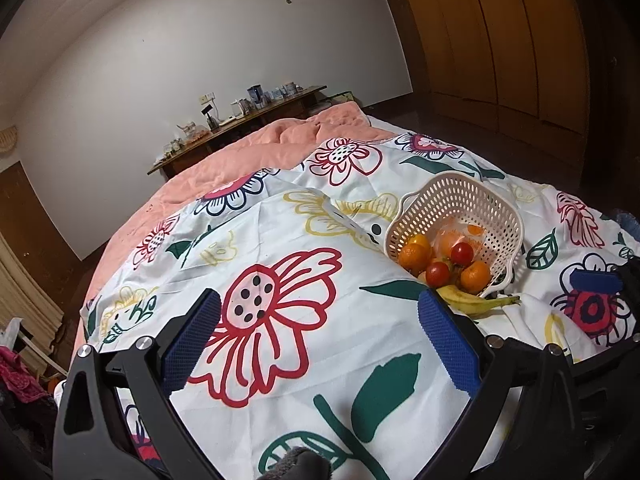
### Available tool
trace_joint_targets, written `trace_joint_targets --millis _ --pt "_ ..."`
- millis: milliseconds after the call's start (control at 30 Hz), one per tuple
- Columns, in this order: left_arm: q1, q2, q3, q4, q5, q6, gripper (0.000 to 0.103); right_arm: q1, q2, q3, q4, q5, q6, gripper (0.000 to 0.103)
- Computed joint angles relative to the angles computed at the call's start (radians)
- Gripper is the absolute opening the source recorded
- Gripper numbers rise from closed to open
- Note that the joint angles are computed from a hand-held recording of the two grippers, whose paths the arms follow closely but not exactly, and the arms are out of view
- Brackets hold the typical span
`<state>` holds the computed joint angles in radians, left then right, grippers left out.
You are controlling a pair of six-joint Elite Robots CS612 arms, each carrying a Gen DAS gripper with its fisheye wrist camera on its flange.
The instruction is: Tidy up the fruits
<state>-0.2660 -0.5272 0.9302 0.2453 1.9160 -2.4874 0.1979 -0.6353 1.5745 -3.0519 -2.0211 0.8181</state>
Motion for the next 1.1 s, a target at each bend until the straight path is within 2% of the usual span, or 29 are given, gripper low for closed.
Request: trace_joint_targets --millis 233,467,1100 --pt "-0.004 -0.035 0.074 -0.072 -0.023 0.023 0.100 0.013 -0.007 0.009 -0.005 -0.030 -0.024 0.098" --pt "-0.007 -0.030 0.068 -0.060 -0.039 0.027 0.100 0.016 -0.003 0.003 0.003 -0.026 -0.030 0.098" --pt "-0.013 -0.047 0.103 -0.099 -0.061 0.041 0.100 0.018 -0.002 0.007 -0.012 -0.025 -0.027 0.098"
